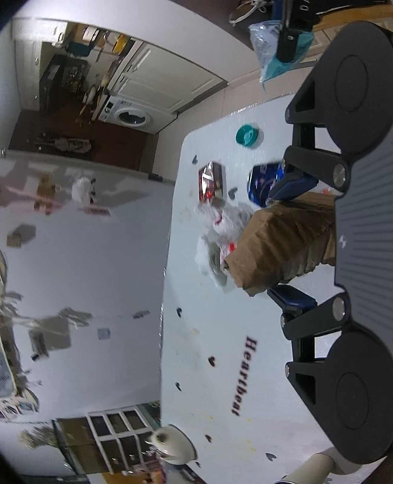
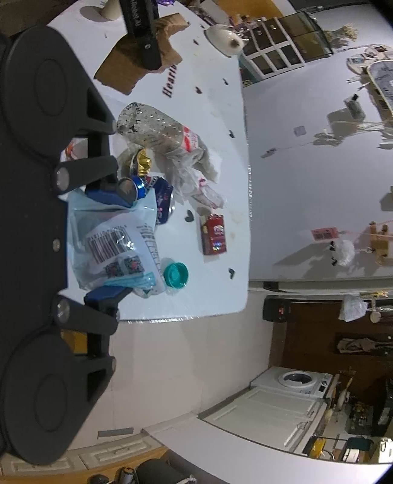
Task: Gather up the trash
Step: 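Carry the paper bag and snack bag with both tools over the trash bin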
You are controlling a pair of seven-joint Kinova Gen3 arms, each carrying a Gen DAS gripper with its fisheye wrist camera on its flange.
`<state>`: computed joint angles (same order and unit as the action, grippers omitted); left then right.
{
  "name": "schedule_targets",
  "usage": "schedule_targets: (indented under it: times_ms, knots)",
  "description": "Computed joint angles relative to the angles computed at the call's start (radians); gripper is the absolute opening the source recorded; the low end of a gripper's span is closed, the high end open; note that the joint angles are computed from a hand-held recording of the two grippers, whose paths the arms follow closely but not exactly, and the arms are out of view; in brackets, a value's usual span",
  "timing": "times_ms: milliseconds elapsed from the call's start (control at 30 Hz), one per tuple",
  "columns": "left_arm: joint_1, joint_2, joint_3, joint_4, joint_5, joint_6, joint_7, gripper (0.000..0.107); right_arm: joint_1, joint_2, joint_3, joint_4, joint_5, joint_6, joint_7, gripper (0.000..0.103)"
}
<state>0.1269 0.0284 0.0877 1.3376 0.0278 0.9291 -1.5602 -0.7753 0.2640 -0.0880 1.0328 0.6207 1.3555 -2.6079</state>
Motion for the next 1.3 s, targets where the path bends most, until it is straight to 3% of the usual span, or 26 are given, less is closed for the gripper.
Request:
schedule_targets:
  times_ms: [167,367,700,1000,1300]
  knots:
    - [0.074,-0.019,0.052,0.009,-0.124,0.003,0.14,0.062,0.02,-0.091,-0.019,0.107,0.029,-0.036,-0.023,0.054]
    - [0.193,0.0,0.119,-0.017,-0.286,0.039,0.347,0.062,0.126,-0.208,-0.064,0.23,0.0,-0.077,0.005,0.054]
    - [0.455,0.118,0.149,-0.135,-0.513,0.115,0.624,0.062,0.347,-0.403,-0.049,0.419,-0.148,-0.198,0.194,0.054]
    - [0.629,0.268,0.101,-0.3,-0.514,0.151,0.631,0.062,0.501,-0.503,0.044,0.518,-0.283,-0.26,0.389,0.054]
    - [0.659,0.449,0.076,-0.519,-0.345,0.193,0.469,0.062,0.642,-0.516,0.096,0.577,-0.383,-0.282,0.49,0.054]
